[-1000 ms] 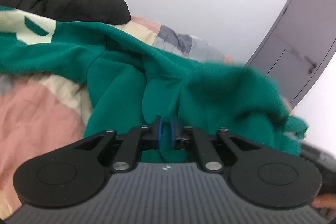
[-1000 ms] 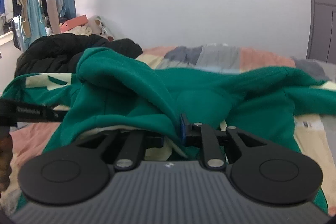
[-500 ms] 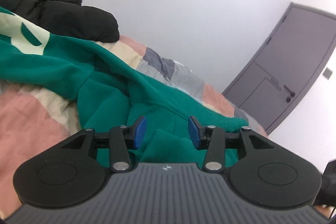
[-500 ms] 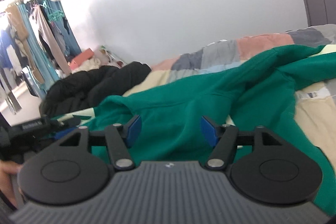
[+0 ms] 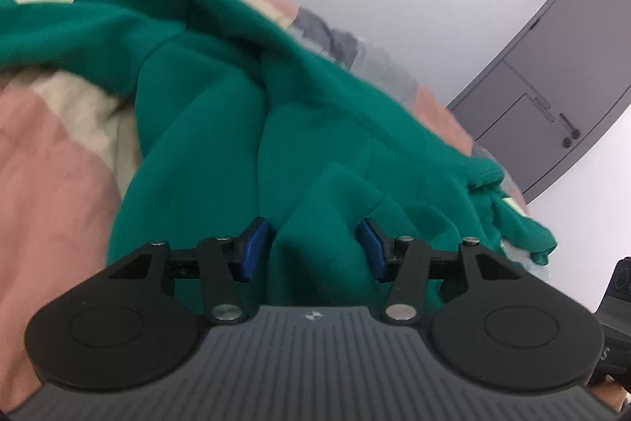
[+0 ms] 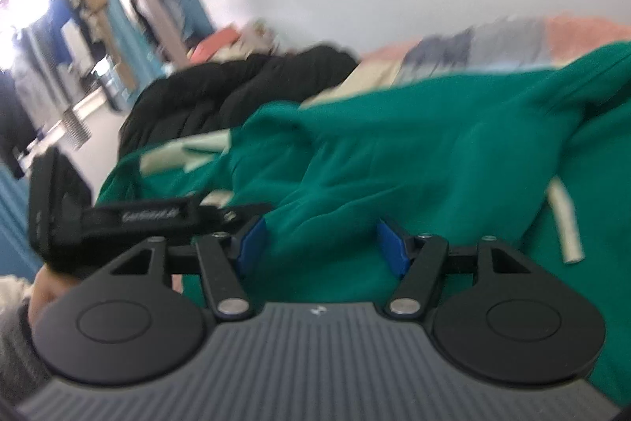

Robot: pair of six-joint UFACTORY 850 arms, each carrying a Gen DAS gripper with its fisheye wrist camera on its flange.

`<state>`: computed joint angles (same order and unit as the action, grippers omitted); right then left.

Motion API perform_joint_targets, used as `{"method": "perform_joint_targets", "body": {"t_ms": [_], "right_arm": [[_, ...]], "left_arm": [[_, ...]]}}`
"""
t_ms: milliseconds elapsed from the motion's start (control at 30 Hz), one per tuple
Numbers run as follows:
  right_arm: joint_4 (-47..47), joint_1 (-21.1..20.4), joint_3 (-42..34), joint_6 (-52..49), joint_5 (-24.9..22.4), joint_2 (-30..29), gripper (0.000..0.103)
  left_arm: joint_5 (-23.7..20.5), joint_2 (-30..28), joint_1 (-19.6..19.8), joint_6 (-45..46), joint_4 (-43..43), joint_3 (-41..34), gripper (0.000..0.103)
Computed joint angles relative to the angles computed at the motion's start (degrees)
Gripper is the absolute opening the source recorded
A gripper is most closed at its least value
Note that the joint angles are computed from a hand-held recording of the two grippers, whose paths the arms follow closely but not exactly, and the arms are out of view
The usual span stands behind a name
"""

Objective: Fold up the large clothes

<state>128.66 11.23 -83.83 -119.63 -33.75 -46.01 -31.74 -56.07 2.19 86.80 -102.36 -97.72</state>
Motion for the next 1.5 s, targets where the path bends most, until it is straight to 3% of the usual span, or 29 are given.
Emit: {"method": "perform_joint_targets", "body": {"t_ms": [167,267,467,533,633,733,800,867,900,967,1033,1167,1233,1333,1433,1500], "right_arm": [[-4.31,-0.71,0.62,2.27,-1.87,0.23,0.078],[-3.31,-0.36,2.53,-1.58,-1.22,1.67,0.079],[3.57,2.20,5.75,-17.78,7.83,4.78,0.078],[3.46,2.14,6.84,-17.29,8.43,5.63,0.078],[2.75,2.18,7.53,-16.36,9.99,6.18,0.072],[3.58,2.85,7.82,-17.99,12.04,6.47,0.057],[4.75,3.42,8.02,-19.52,13.45,6.76,0.029],[7.56,4.04,8.70,-23.09,14.53,7.48,0.013],[10.90,4.32,9.20,-26.97,14.66,7.91,0.010],[20.22,4.80,11.40,-36.57,13.68,9.71,0.010],[26.39,4.78,14.18,-42.00,11.76,12.01,0.009],[38.04,4.62,17.96,-50.78,9.32,15.14,0.009],[40.28,4.66,17.56,-51.90,11.35,14.65,0.009],[42.62,5.02,14.69,-53.83,18.11,11.67,0.010],[43.17,5.18,11.45,-53.34,23.12,9.03,0.010],[39.42,4.86,10.79,-48.27,23.57,8.69,0.012]], "left_arm": [[-0.08,0.66,-0.22,-0.17,0.24,0.91,0.030],[-0.21,2.02,-0.43,2.78,-1.82,2.80,0.021],[0.52,4.84,-1.02,7.32,-4.14,6.14,0.019],[0.58,5.55,-1.16,8.20,-4.66,7.09,0.019],[1.08,6.29,-1.42,9.85,-5.34,8.11,0.019],[1.94,6.87,-1.82,11.22,-5.66,8.93,0.019],[2.18,7.35,-2.07,12.78,-6.40,9.74,0.019],[2.06,8.03,-2.21,13.65,-7.02,10.75,0.018],[1.69,8.45,-2.21,13.70,-7.00,11.35,0.015],[0.10,9.30,-2.06,13.37,-6.53,12.50,0.012],[-4.59,9.97,-1.46,13.48,-6.32,13.90,0.012],[-5.44,10.45,-2.20,9.28,-1.59,14.23,0.012],[-3.45,9.92,-2.93,4.59,2.12,13.39,0.012],[0.28,8.85,-4.02,2.46,5.22,12.54,0.012],[2.76,7.79,-4.85,4.97,4.93,11.92,0.012],[2.61,8.04,-4.79,6.95,2.96,12.29,0.013]]}}
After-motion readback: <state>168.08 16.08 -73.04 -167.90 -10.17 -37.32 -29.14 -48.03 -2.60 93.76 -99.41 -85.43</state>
